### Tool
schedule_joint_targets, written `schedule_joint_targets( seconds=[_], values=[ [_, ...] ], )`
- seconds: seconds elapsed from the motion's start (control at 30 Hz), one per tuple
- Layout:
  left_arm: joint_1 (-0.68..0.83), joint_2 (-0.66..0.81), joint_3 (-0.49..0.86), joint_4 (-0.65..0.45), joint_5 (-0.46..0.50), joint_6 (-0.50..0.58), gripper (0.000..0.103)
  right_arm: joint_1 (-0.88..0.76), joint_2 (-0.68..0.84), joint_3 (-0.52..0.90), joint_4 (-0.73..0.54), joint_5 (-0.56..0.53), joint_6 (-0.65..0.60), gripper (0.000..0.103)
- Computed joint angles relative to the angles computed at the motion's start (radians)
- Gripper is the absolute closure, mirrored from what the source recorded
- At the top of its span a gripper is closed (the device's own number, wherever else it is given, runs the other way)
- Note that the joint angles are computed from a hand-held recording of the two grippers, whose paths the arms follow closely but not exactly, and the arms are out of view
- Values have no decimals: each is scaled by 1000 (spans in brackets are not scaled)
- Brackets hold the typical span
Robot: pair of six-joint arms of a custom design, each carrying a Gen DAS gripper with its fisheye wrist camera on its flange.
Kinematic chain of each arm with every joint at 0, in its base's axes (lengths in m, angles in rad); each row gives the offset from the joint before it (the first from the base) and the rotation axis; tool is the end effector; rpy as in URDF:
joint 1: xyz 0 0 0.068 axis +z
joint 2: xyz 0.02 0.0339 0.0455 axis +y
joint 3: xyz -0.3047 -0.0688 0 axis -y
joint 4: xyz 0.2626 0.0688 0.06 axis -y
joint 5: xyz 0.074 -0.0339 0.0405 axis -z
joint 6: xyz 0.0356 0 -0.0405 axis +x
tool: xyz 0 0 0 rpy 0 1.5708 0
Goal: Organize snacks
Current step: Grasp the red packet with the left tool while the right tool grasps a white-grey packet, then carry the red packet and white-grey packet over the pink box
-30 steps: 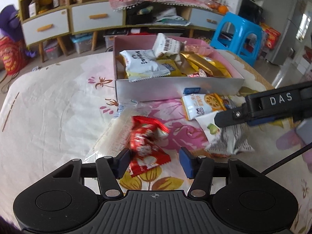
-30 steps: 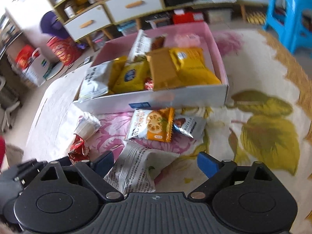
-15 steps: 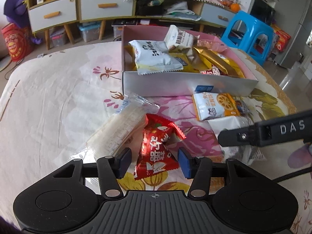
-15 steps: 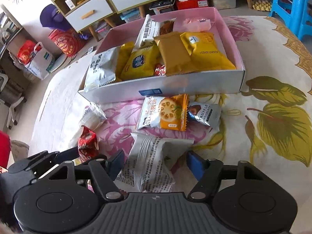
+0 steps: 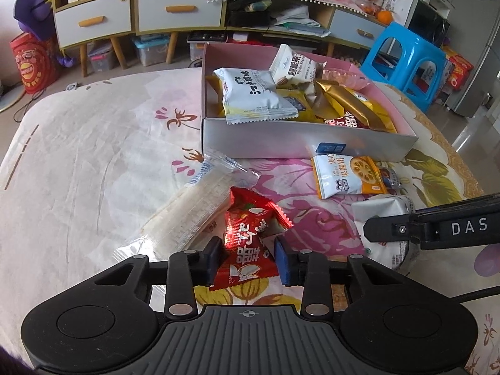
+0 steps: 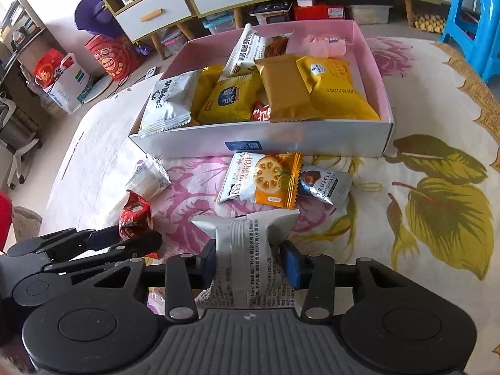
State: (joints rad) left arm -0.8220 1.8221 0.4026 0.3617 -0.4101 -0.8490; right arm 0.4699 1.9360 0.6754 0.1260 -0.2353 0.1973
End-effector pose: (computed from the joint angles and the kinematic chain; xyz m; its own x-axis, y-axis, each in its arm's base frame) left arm 0.1785 -0.1713 0.0652 -0.7962 -0.1545 -0.5850 -0.0894 0.9863 -0.1389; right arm 0.2744 0.1487 0.0679 -0.8960 -0.2412 -0.3729 -0.3595 0.8869 0.2900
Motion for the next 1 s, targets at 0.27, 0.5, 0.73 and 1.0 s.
schedule_joint_targets(
  seconds=[0.27,0.5,0.73,1.0],
  values=[
    [-13,-23,1,-24,7,-8,72,3,-25,-15,4,21,-45,78],
    [-27,-62,-1,-43,3,-13,73,6,-53,-31,14,24,-64,78],
    [-53,-120,-2,-75,-17,-20,73,6,-78,-41,20,25,-80,79],
    [-72,-189,7,-138,-71,-40,73,-7,-148,-71,64,4,-55,79]
  ],
)
